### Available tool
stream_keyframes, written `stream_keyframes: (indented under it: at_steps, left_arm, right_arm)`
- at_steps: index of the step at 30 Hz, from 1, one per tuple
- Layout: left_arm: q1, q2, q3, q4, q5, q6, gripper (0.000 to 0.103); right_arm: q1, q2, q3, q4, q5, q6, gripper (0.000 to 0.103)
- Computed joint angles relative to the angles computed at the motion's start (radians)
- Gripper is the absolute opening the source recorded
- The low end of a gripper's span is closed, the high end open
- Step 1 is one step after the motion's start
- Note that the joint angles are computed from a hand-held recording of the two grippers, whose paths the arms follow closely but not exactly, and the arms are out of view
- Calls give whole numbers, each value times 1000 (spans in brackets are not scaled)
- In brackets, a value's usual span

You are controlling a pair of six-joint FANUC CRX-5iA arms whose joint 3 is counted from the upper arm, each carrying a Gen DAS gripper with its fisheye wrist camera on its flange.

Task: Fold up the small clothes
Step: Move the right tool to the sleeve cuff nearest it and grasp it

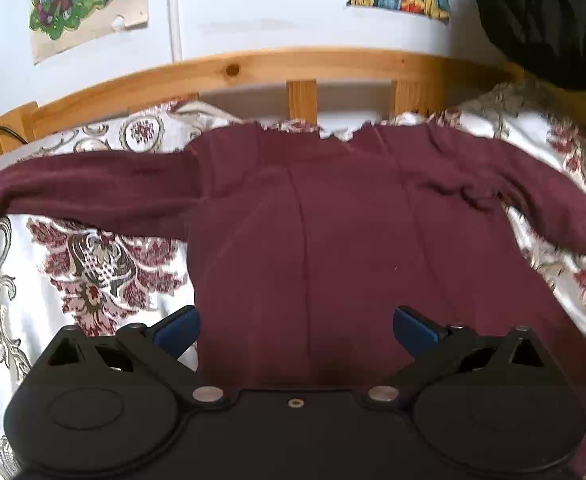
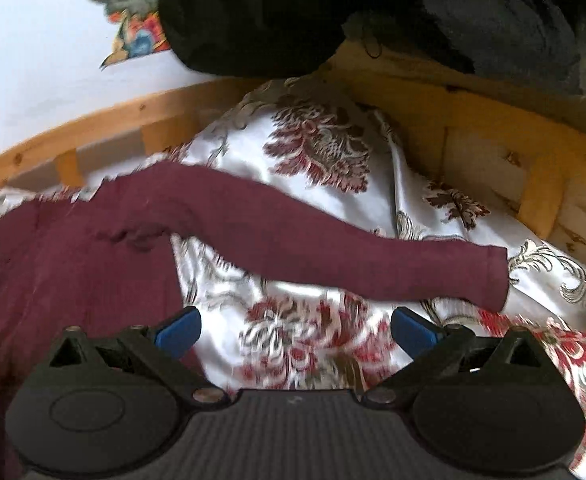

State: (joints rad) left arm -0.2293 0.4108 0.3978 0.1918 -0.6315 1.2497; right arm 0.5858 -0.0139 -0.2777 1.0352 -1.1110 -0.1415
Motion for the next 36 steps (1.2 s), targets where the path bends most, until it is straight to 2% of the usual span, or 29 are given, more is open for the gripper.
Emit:
stream_keyframes:
  at_steps: [5, 9, 15, 17, 19, 25, 28, 33, 36]
  left_arm:
    - [9, 12, 1, -12, -14, 6, 102]
    - [19, 17, -11, 19, -15, -3, 102]
    - [33, 30, -25, 102, -31, -56, 102]
    - [39, 36, -29, 137, -41, -73, 102]
    - [41, 38, -39, 167, -40, -95, 102]
    - [32, 55, -23, 143, -65, -116, 102]
    - [23, 52, -28, 115, -60, -133, 102]
    - [16, 52, -18, 66, -68, -115, 102]
    - [18, 46, -26, 66, -58, -109, 102]
  right_arm:
    - [-67, -6, -108, 140, 103, -101, 103]
    - [-98, 3, -119, 106, 121, -38, 103]
    - [-155, 21, -152, 221, 148, -184, 103]
    - [-158, 43, -135, 225, 95, -194, 103]
    - [-129, 85, -75, 174, -49, -208, 103]
    - [-92, 128, -47, 189, -291, -317, 103]
    - [-99, 127, -36, 139, -313, -324, 103]
    - [-124, 84, -48, 28, -255, -373, 103]
    - [-137, 70, -75, 41, -233, -411, 99]
